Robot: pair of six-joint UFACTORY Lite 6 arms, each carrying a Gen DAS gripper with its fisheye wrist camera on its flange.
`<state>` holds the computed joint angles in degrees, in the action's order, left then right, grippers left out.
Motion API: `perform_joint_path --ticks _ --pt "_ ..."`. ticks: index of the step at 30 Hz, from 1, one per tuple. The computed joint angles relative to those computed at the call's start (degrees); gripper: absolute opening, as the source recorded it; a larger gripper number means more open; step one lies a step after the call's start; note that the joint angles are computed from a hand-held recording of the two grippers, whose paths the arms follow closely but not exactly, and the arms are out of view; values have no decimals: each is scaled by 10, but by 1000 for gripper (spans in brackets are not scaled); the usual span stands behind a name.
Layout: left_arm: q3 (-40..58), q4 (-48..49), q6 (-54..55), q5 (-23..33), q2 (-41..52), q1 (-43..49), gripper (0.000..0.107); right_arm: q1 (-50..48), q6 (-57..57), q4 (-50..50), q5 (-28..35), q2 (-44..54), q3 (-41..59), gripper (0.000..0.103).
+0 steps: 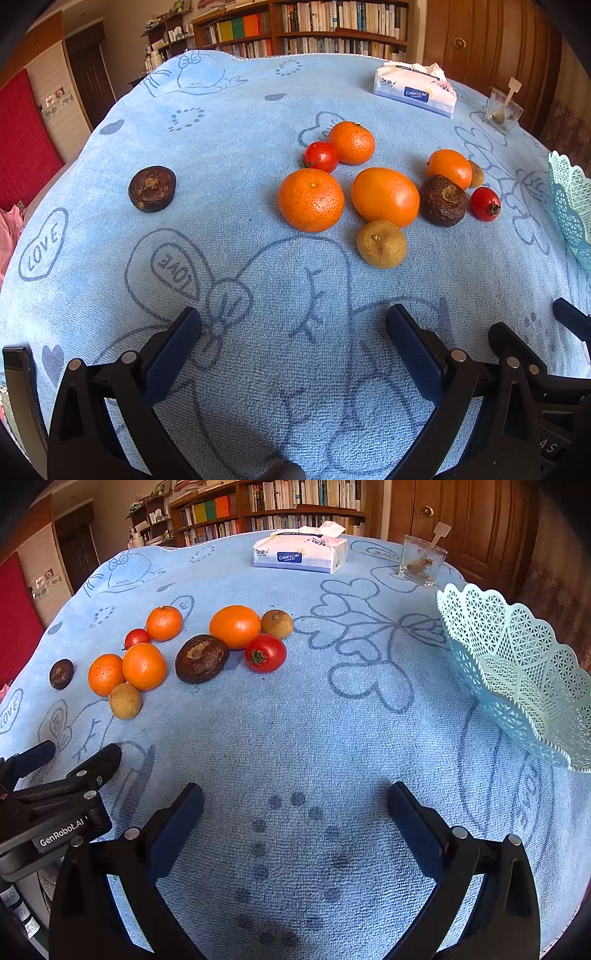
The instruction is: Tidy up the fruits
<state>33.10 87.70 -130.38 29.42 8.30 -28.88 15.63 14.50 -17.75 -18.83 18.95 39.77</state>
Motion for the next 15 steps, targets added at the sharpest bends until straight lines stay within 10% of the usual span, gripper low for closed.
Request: perform_joint_path --ticks 15 --pt "2 -2 2 0 1 0 98 0 0 1 0 0 0 101"
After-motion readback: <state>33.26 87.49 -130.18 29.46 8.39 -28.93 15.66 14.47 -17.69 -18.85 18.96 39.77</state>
